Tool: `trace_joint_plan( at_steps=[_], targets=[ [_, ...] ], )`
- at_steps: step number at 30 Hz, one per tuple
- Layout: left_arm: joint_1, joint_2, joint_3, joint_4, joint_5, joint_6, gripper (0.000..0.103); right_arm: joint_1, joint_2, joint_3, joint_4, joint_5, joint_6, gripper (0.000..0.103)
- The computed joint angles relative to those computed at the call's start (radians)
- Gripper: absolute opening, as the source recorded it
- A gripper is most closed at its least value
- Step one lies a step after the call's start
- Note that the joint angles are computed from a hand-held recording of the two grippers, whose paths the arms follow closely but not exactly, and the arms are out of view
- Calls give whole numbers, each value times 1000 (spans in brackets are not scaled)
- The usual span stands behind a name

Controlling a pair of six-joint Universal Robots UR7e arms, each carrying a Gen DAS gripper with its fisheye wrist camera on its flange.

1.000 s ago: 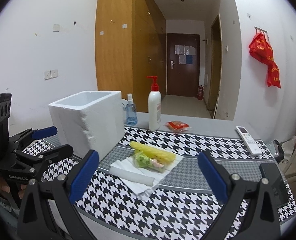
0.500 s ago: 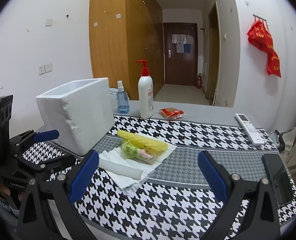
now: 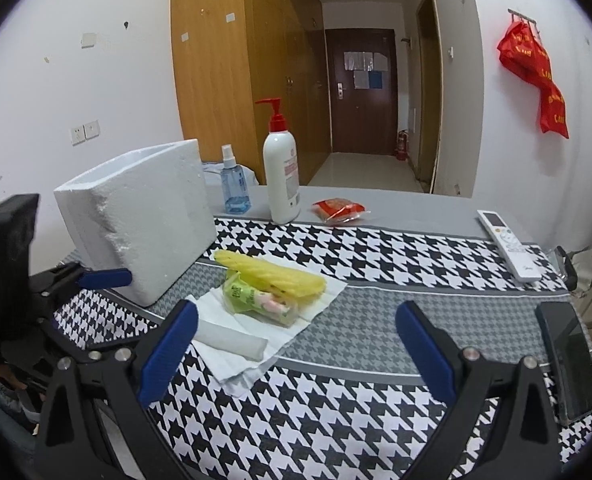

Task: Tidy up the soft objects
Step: 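Move both tools toward the white napkin with the yellow sponge, then close the left gripper on the white cylindrical item on the napkin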

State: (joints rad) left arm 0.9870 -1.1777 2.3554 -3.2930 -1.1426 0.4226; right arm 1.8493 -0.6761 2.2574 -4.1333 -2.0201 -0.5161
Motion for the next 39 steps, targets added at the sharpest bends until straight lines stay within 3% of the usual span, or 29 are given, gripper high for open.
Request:
trace_joint_plan(
  at_steps=[2,16,23,28,31,35,39],
  targets=[
    [8,13,-18,29,-3,3,101,-4,1,-1,-3,-8,4,101],
    [44,80,-123,226,36,-10,69,-30,-8,5,31,4,34,101],
    [44,83,-135,281,52,6,67,-33,-6,3,42,18,35,101],
    [28,67,-116,294,54,3,43,-32,-5,8,31,17,39,101],
    [15,55,-101,311,53,2,35,-28,-5,14,19,11,40,101],
    [2,28,-86,377,-1,-9,32,-25,-7,24,1,5,45,101],
    [-14,17,-57,361,-20,-1,32,-20,-10,38,-17,-7,49,101]
  ],
)
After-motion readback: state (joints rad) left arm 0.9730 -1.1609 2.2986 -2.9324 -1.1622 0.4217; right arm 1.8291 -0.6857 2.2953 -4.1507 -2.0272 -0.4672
